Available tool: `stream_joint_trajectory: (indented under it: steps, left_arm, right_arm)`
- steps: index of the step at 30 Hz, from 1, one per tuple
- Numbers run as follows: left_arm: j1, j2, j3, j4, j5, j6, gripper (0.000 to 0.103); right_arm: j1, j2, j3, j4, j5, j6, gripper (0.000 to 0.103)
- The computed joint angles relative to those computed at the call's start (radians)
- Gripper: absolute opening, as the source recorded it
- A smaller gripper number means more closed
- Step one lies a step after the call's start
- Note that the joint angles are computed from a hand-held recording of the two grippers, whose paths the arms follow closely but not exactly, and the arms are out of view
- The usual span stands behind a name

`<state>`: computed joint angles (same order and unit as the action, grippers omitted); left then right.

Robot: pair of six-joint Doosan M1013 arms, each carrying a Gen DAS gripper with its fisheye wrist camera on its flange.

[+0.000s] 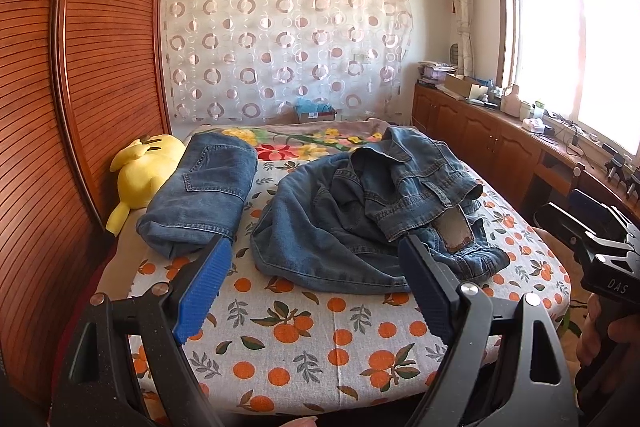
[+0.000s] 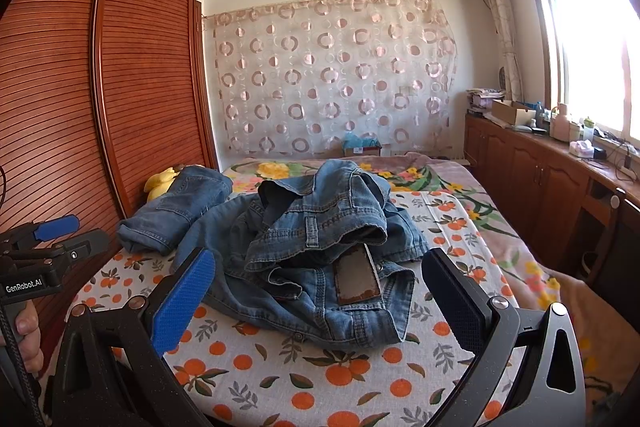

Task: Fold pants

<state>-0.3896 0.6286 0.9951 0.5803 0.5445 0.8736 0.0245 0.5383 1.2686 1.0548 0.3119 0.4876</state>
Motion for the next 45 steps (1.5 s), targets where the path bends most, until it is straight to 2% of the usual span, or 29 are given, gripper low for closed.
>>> stream_joint_trajectory:
  steps: [45]
  left_arm:
    - [0.004,-0.015,0.01,0.004,-0.008,0.004,0.086]
  right_arm:
    - [-0.002,-0.001,0.004,0.027,-0.001,-0.023,0.103]
